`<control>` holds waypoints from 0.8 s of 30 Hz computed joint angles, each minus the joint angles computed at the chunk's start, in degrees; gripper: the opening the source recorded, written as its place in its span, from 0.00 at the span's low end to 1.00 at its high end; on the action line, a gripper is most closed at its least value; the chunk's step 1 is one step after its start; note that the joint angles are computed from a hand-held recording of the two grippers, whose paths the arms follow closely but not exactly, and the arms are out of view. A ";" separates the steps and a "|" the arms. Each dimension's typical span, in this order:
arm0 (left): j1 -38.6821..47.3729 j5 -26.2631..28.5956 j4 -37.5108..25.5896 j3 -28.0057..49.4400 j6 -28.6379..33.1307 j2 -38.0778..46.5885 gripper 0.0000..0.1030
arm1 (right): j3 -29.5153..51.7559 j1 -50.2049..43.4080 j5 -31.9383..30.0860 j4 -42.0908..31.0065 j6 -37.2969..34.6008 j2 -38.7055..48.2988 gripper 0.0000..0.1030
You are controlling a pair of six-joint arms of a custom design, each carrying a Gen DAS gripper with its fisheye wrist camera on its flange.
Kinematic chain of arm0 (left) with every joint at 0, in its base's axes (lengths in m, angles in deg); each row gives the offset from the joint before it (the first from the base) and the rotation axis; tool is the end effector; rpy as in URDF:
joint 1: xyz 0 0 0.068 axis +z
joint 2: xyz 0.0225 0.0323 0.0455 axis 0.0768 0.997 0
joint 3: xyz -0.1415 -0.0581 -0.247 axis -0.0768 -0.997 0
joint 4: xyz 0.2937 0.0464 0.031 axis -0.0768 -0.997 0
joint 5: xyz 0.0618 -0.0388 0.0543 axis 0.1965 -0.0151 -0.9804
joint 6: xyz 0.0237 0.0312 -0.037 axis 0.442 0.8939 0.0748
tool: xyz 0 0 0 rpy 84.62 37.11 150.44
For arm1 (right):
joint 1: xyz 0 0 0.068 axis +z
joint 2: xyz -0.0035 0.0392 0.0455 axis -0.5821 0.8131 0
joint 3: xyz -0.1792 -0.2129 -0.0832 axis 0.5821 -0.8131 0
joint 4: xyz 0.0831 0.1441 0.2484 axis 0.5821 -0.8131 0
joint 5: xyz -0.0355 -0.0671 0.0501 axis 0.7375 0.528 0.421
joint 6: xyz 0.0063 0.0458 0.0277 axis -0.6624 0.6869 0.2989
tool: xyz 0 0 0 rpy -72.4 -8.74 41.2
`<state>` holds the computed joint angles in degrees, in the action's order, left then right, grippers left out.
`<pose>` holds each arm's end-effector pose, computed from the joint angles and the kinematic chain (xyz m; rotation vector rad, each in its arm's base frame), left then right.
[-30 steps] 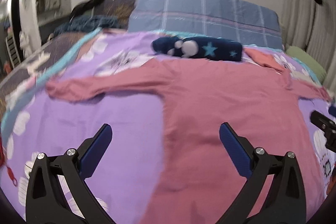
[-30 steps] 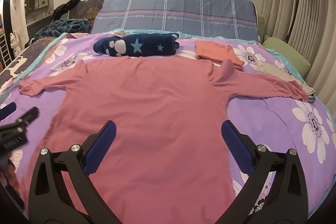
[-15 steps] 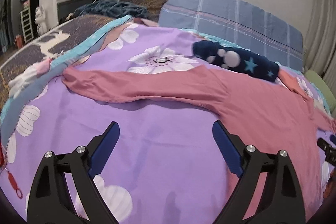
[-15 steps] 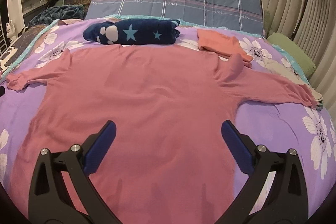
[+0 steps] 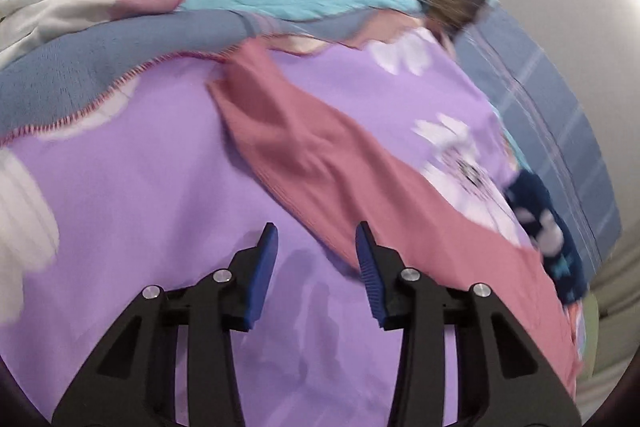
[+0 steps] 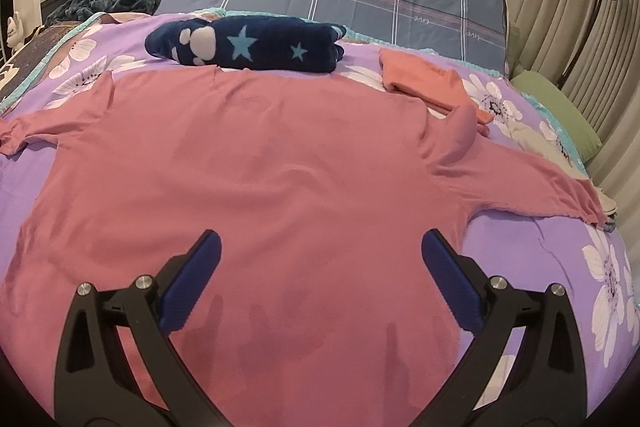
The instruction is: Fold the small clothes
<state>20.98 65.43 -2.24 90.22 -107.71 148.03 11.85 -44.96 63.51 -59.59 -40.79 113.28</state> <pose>0.2467 0.0749 0.0848 -1.2470 2.0822 -0.1734 0.3356 -0.0508 0.1176 -0.3573 2.3442 -0.1283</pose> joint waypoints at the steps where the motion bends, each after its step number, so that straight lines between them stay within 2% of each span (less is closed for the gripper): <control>1: 0.94 -0.26 1.08 0.54 0.01 1.44 0.41 | 0.26 0.05 0.05 -0.04 0.12 0.43 0.98; 3: 2.47 -1.29 3.00 2.37 0.37 4.65 0.41 | 0.98 0.23 0.26 -0.25 0.33 1.46 0.98; 5: 1.81 -4.50 1.83 4.73 0.71 6.48 0.41 | 1.68 0.55 0.54 -0.37 0.22 2.43 0.98; 7: 1.17 -7.64 0.06 7.97 1.59 8.63 0.26 | 2.04 0.71 0.61 -0.38 0.16 2.79 0.98; 8: 1.05 -7.63 0.26 8.75 2.47 9.10 0.02 | 2.05 0.70 0.43 -0.25 0.09 2.71 0.98; 10: 0.21 -6.38 0.58 9.15 2.83 7.24 0.02 | 1.83 0.48 0.04 0.16 -0.17 2.34 0.98; 12: -3.59 -7.89 -0.26 9.13 4.39 2.53 0.02 | 1.48 -0.04 -0.80 0.77 -0.68 1.70 0.98; 15: -15.55 -13.07 -5.28 12.44 8.02 -4.37 0.02 | 1.91 -0.96 -1.70 0.76 -1.44 1.56 0.98; 17: -24.34 -16.02 -7.76 16.24 10.44 -5.87 0.02 | 2.70 -1.87 -2.88 -0.02 -1.67 1.68 0.98; 20: -37.40 -18.65 -9.55 23.90 13.89 -2.84 0.03 | 3.35 -3.63 -4.63 -0.49 -1.79 1.53 0.98; 22: -44.69 -18.06 -10.06 30.78 16.31 2.97 0.04 | 3.45 -5.13 -5.56 -0.29 -1.89 1.36 0.98; 23: -47.42 -17.91 -10.38 33.94 17.17 6.03 0.11 | 3.74 -6.07 -5.95 -0.39 -1.89 1.50 0.98; 24: -50.31 -17.91 -11.05 37.60 17.73 9.98 0.36 | 3.98 -6.87 -6.25 -0.53 -1.82 1.72 0.98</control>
<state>-29.32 47.53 -13.29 127.82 -89.98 158.01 15.83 -51.83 57.26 -60.12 -42.60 115.00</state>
